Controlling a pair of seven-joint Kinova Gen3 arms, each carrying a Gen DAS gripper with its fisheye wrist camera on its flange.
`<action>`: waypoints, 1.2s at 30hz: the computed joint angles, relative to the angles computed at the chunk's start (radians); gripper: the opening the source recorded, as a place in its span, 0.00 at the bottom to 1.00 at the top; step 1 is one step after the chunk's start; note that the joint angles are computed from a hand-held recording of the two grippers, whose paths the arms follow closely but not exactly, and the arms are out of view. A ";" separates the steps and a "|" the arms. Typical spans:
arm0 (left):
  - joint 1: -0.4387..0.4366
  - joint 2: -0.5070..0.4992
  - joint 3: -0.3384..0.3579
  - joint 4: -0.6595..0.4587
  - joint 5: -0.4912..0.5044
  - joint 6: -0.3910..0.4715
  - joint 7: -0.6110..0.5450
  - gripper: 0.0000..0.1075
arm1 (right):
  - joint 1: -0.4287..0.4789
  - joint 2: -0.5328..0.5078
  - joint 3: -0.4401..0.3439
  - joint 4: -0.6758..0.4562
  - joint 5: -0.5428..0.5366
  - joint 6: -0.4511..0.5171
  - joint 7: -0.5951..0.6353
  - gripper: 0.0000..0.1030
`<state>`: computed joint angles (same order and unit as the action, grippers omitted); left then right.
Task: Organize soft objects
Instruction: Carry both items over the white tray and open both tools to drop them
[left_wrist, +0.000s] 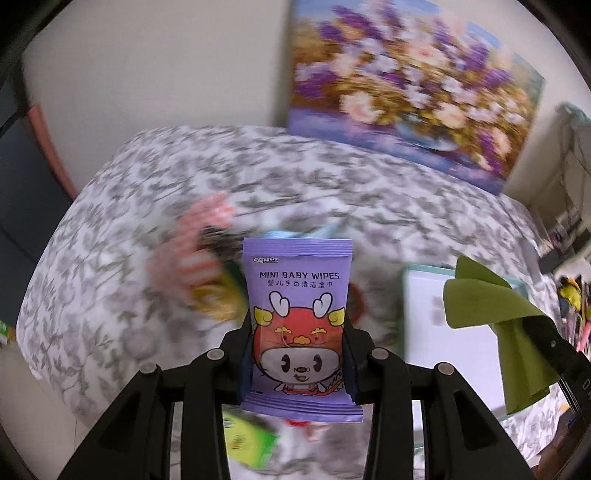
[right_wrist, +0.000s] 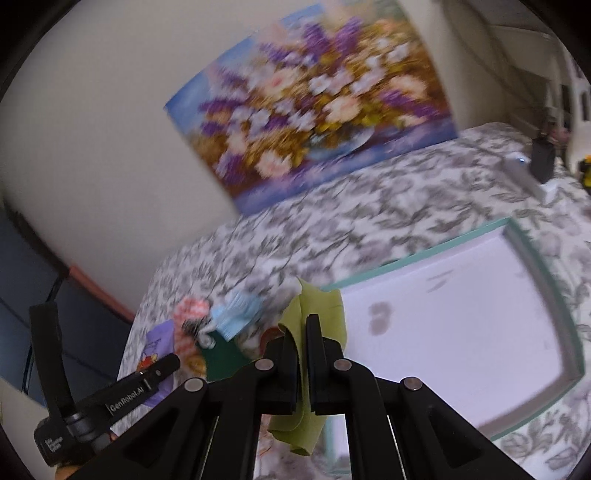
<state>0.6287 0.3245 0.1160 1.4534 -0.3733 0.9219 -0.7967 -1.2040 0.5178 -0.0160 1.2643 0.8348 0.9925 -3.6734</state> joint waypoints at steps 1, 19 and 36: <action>0.012 0.013 0.006 -0.020 -0.005 0.007 -0.003 0.37 | -0.004 -0.012 0.007 0.023 0.003 0.008 -0.023 0.04; 0.225 0.331 0.002 -0.368 0.094 0.089 -0.179 0.38 | 0.119 -0.125 -0.113 0.284 -0.143 0.173 -0.209 0.05; 0.233 0.347 -0.039 -0.381 0.134 0.120 -0.194 0.63 | 0.161 -0.067 -0.109 0.184 -0.301 0.212 -0.017 0.48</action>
<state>0.8616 0.6717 0.0770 1.0725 -0.2397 1.0419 -0.9911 -1.0426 0.4503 -0.1252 1.4485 0.5342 1.2042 -3.6899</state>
